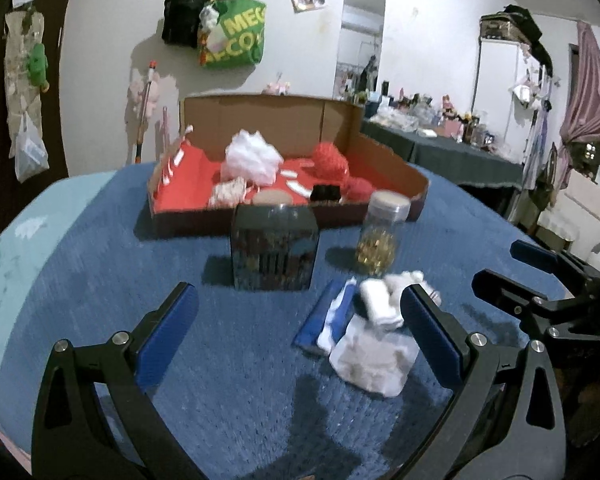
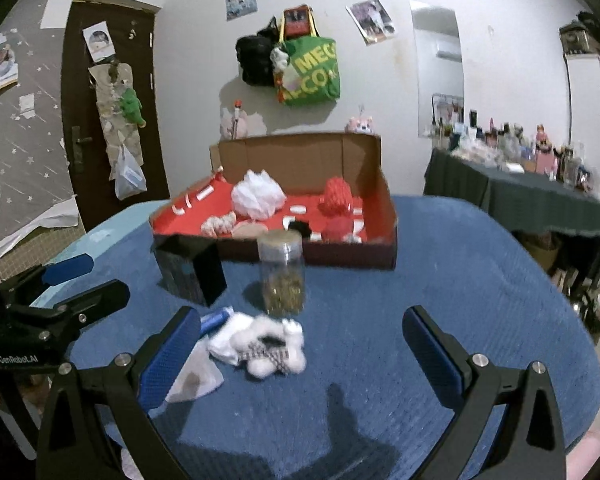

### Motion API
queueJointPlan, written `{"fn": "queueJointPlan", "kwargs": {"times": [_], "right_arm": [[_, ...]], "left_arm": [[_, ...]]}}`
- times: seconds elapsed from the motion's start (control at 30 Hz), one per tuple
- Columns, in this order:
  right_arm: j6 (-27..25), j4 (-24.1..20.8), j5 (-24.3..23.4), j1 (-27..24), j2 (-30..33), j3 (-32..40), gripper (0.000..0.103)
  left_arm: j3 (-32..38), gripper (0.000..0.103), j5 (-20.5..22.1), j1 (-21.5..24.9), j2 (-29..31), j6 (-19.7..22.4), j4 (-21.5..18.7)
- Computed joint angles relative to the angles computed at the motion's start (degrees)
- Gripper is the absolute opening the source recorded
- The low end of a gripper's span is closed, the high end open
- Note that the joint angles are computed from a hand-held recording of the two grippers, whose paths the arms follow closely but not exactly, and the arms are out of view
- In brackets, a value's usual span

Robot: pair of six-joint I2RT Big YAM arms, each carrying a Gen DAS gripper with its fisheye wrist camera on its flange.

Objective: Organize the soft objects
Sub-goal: 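Withdraw both tools from the box back toward the remaining items, then grasp the folded blue cloth with the left gripper while the right grasps the white bow plush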

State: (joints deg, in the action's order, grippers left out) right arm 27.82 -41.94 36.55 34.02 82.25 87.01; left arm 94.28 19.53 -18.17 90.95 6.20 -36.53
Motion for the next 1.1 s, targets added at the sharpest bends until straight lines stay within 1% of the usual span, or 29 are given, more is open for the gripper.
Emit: {"fn": "queueJointPlan", "kwargs": {"times": [0.13, 0.3, 0.7, 0.83, 0.93, 1.1], "right_arm": [[1.9, -0.4, -1.7, -0.6, 0.7, -1.1, 0.103], [3.1, -0.8, -2.2, -0.9, 1.3, -2.2, 0.103], [4.4, -1.8, -4.3, -1.7, 2.2, -2.2, 0.103], [4.6, -1.7, -6.3, -2.3, 2.3, -2.2, 0.103], [4.6, -1.6, -8.1, -3.1, 2.5, -2.2, 0.103], [4.4, -1.2, -13.3, -4.7, 2.9, -1.8, 0.103]], "left_arm": [[-0.4, 0.103, -1.1, -0.2, 0.8, 0.2, -0.6], [-0.8, 0.103, -2.1, -0.3, 1.7, 0.6, -1.3], [0.0, 0.103, -2.1, -0.3, 3.0, 1.0, -2.9], [1.9, 0.103, -0.3, -0.1, 4.2, 1.9, -4.3], [3.9, 0.103, 1.2, 0.0, 5.4, 2.9, -6.2], [8.0, 0.102, 1.6, -0.4, 7.9, 4.8, -9.7]]}}
